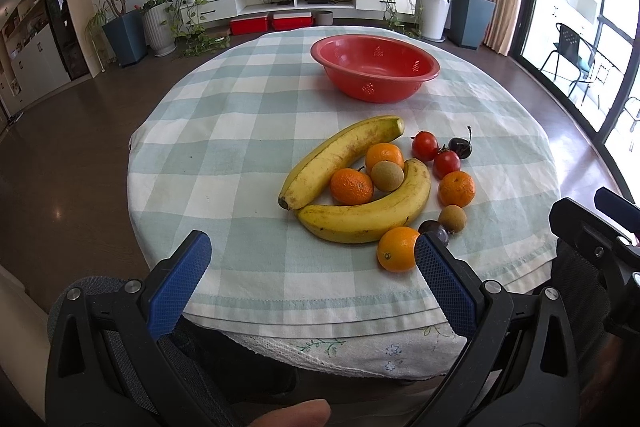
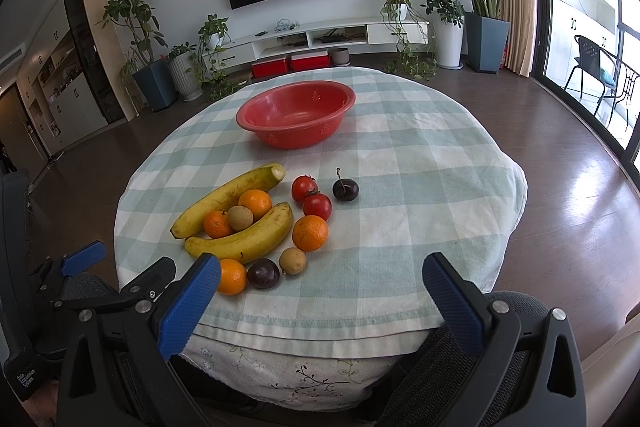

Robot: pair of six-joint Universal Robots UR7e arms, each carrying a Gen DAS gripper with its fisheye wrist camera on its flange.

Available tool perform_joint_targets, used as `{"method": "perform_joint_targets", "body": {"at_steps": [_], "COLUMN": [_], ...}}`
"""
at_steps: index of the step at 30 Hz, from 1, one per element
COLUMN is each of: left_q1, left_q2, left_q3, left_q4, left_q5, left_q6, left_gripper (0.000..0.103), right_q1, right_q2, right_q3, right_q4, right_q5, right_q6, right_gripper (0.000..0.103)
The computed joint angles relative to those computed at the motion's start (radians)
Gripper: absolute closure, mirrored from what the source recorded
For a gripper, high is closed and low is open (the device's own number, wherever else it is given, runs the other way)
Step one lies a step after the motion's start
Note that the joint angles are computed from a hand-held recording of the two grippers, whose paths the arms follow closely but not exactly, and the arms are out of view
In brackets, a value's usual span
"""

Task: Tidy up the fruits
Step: 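Grasp the large orange with the left tool while the right tool grasps the dark plum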

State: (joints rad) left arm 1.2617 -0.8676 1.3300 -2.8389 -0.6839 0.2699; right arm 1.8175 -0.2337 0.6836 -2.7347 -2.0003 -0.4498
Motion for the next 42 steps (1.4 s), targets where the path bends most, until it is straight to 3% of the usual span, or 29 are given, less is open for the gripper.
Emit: {"method": "perform_joint_targets", "body": {"at_steps": [4, 5, 7, 9, 11, 13, 23, 26, 29, 31, 34, 37, 42], "left_q1": [0.026, 0.037, 0.077, 0.102, 0.108, 0.118, 0.127, 0.113, 0.106, 0.107, 0.105, 0.101, 0.111], "left_q2": [-0.011, -0.020, -0.047, -0.047, -0.020, -0.005, 0.095, 0.086, 0.052, 0.033, 0.020, 0.032, 0.069], "left_q3": [-0.016, -0.024, -0.055, -0.122, -0.185, -0.208, -0.450, -0.412, -0.297, -0.237, -0.167, -0.147, -0.199], "left_q4": [-0.067, -0.065, 0.030, 0.228, 0.389, 0.450, 0.575, 0.577, 0.505, 0.485, 0.436, 0.414, 0.451], "left_q5": [-0.060, -0.104, -0.293, -0.378, -0.315, -0.297, -0.386, -0.405, -0.426, -0.449, -0.441, -0.403, -0.413], "left_q6": [0.090, 0.105, 0.129, 0.089, 0.016, -0.016, 0.095, 0.145, 0.177, 0.161, 0.160, 0.170, 0.147], "left_gripper": [0.000, 0.000, 0.000, 0.000, 0.000, 0.000, 0.000, 0.000, 0.005, 0.023, 0.040, 0.041, 0.041], "right_q1": [-0.003, -0.009, -0.019, -0.027, -0.035, -0.035, -0.051, -0.053, -0.048, -0.047, -0.053, -0.056, -0.056], "right_q2": [-0.007, -0.011, -0.011, -0.025, -0.026, -0.002, 0.048, 0.070, 0.104, 0.120, 0.150, 0.189, 0.209], "right_q3": [0.013, 0.025, 0.015, 0.031, 0.037, -0.002, -0.122, -0.189, -0.257, -0.288, -0.355, -0.433, -0.465], "right_q4": [-0.005, -0.011, -0.004, -0.003, -0.001, 0.021, 0.170, 0.270, 0.336, 0.354, 0.412, 0.477, 0.514], "right_q5": [0.021, 0.037, 0.066, 0.110, 0.154, 0.169, 0.194, 0.208, 0.170, 0.141, 0.124, 0.112, 0.113], "right_q6": [0.017, 0.023, 0.024, 0.032, 0.027, 0.021, 0.077, 0.059, 0.011, -0.004, 0.015, 0.019, 0.004], "right_gripper": [0.000, 0.000, 0.000, 0.000, 0.000, 0.000, 0.004, 0.004, 0.004, 0.007, 0.012, 0.018, 0.027]}}
